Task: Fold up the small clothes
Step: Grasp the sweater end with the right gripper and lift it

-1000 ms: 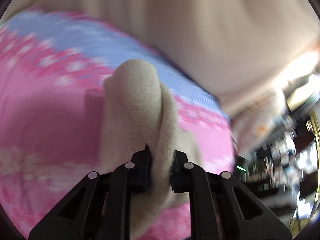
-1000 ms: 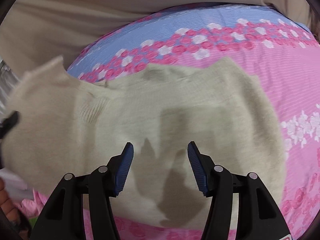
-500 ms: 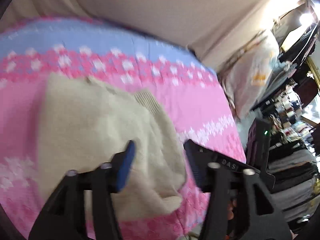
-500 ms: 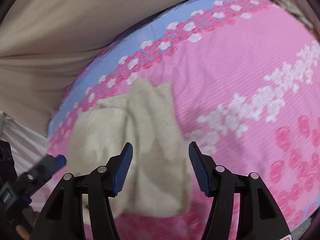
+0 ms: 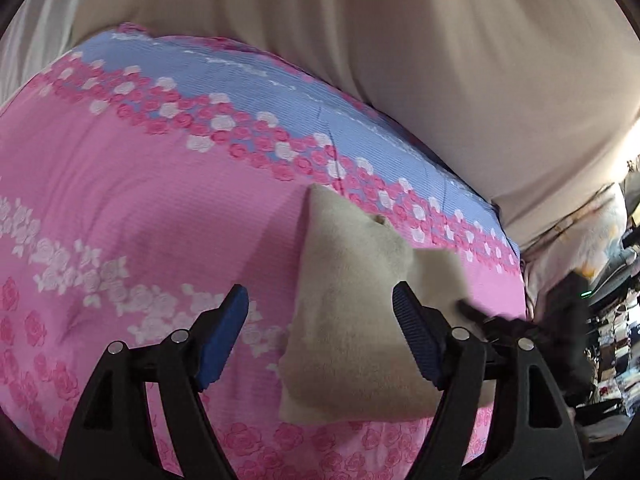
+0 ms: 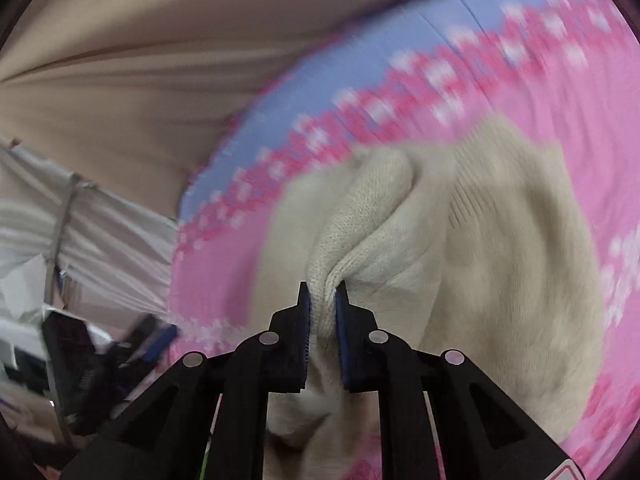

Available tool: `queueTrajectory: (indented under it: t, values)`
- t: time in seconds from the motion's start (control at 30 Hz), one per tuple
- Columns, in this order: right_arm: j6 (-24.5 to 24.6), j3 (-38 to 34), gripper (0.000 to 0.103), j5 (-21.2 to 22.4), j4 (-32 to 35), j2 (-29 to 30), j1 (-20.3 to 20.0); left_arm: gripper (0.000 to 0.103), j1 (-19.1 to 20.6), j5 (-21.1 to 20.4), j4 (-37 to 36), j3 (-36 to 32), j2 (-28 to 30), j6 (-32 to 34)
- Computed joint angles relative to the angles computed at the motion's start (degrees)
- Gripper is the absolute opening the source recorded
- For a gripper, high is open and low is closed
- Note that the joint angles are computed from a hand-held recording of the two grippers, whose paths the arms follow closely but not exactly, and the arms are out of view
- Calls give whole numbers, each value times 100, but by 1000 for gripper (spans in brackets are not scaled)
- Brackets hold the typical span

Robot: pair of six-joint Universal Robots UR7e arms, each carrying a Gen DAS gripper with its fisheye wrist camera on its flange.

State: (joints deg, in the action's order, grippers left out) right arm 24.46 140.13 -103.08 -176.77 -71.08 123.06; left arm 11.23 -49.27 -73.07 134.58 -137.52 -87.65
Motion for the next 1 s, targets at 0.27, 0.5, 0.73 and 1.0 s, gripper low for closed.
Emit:
queueTrajectory:
  t: [0.27, 0.5, 0.73, 1.0]
  values:
    - [12, 386, 14, -1816, 1431, -246, -573, 76, 21, -362, -427, 207, 1, 192]
    - [330, 866, 65, -842, 441, -842, -484, 81, 310, -642, -1403, 427, 440, 1024]
    - [701, 745, 24, -245, -69, 53, -577, 81, 560, -882, -2212, 552, 876, 1633]
    - [207, 658, 17, -1153, 737, -1222, 106, 83, 507, -1054, -2661, 636, 1028, 1872]
